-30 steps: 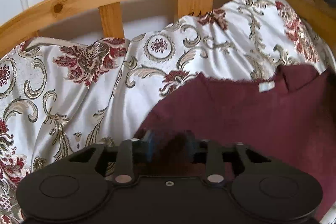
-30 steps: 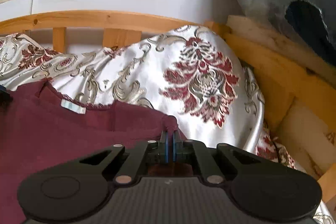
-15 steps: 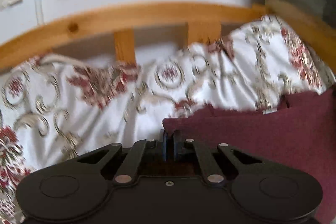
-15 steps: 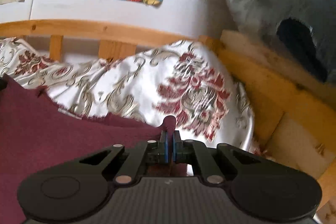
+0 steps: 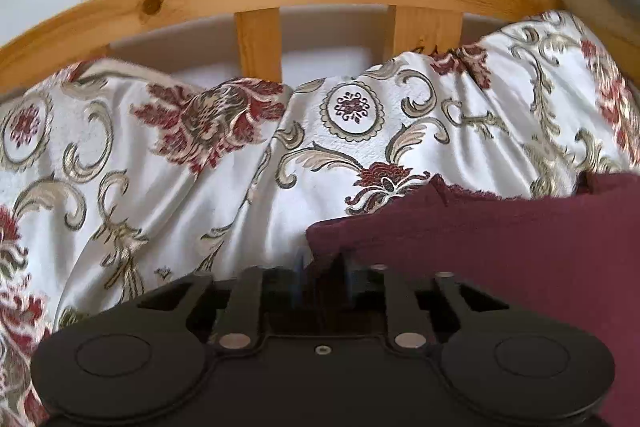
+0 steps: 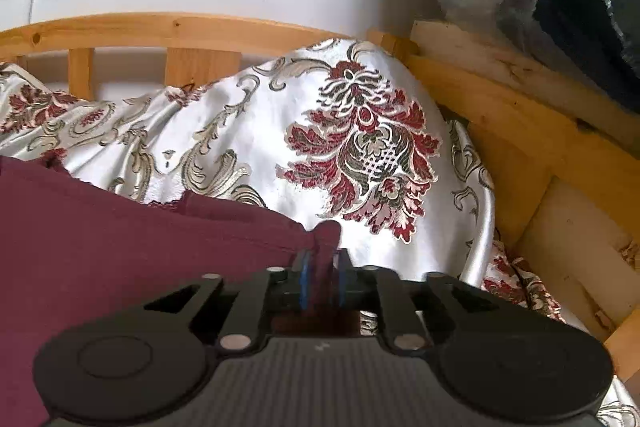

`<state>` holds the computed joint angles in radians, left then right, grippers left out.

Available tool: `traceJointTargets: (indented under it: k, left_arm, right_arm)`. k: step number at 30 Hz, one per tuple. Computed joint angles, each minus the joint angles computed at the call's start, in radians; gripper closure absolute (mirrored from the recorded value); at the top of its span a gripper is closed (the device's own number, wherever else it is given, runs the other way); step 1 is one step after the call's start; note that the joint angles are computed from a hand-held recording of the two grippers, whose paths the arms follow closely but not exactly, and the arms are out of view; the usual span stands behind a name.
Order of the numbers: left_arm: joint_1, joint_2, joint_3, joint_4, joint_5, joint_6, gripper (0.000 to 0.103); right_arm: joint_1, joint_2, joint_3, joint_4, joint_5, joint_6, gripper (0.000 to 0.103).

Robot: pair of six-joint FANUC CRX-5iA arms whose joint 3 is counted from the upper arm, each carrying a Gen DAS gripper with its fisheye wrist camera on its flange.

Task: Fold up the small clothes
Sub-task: 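Release the hem with both grippers and pull back from the folded shirt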

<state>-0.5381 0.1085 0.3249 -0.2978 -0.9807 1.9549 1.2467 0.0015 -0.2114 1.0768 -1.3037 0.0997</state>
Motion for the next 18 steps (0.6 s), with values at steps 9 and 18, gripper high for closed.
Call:
traceJointTargets:
  k: [9, 18]
  left_arm:
    - [-0.050, -0.159, -0.117, -0.019, 0.021, 0.085, 0.008]
    - [-0.106, -0.330, -0.274, 0.025, -0.046, 0.220, 0.001]
  right_arm:
    - [0.163, -0.037, -0.053, 0.076, -0.130, -0.090, 0.010]
    - [0.308, 0.033, -0.002, 0.089, -0.196, -0.220, 0.000]
